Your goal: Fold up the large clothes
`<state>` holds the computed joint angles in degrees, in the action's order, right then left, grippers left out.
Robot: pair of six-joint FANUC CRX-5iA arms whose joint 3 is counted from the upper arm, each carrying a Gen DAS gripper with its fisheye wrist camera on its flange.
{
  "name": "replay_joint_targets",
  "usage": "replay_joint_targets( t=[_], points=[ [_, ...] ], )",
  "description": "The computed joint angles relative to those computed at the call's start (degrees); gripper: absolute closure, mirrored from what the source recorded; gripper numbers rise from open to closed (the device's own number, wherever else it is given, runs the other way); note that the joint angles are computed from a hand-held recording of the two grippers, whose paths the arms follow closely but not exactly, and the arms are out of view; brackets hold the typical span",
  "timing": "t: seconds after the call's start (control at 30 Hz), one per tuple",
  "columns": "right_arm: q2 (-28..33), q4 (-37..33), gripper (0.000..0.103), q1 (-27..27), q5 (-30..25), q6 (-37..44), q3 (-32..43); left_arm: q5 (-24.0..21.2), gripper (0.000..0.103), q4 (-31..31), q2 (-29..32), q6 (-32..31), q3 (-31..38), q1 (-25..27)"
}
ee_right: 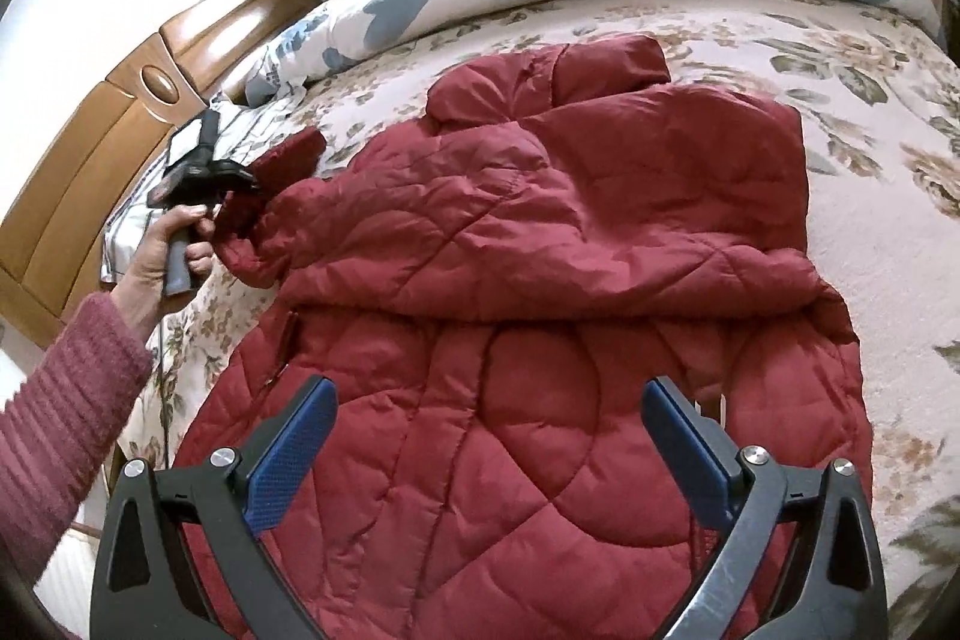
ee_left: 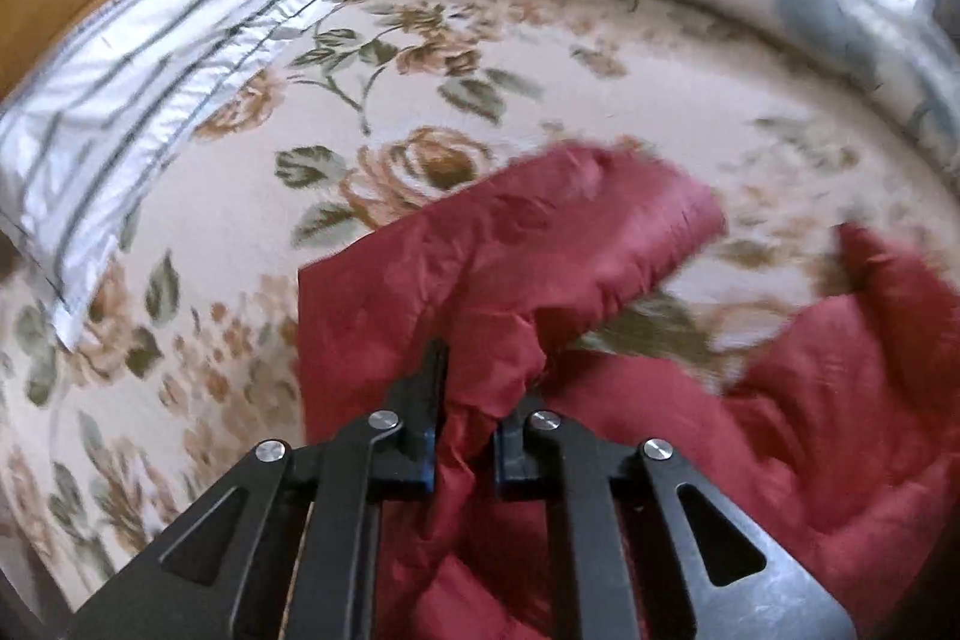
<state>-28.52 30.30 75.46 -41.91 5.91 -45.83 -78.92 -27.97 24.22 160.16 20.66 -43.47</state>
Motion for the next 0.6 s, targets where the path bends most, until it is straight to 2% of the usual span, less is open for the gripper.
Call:
replay_joint_targets(
  t=[0.3, 0.47, 0.6],
  points=[
    [0.0, -0.8, 0.002, 1.1, -1.6, -0.7, -0.2, 9.9, 0.094, -1.2, -5.8, 7.5, -2.9, -7.1],
    [-1.6, 0.0, 0.002, 1.9, -2.7, -3.1, -1.4, 12.7, 0.094, -2.5, -5.7, 9.4, -0.6, -11.1],
    [-3.0, 0.4, 0.002, 2.2, -4.0, -5.0, -2.2, 14.8, 0.094, -2.1, -3.8, 8.4, 2.3, -13.4]
  ],
)
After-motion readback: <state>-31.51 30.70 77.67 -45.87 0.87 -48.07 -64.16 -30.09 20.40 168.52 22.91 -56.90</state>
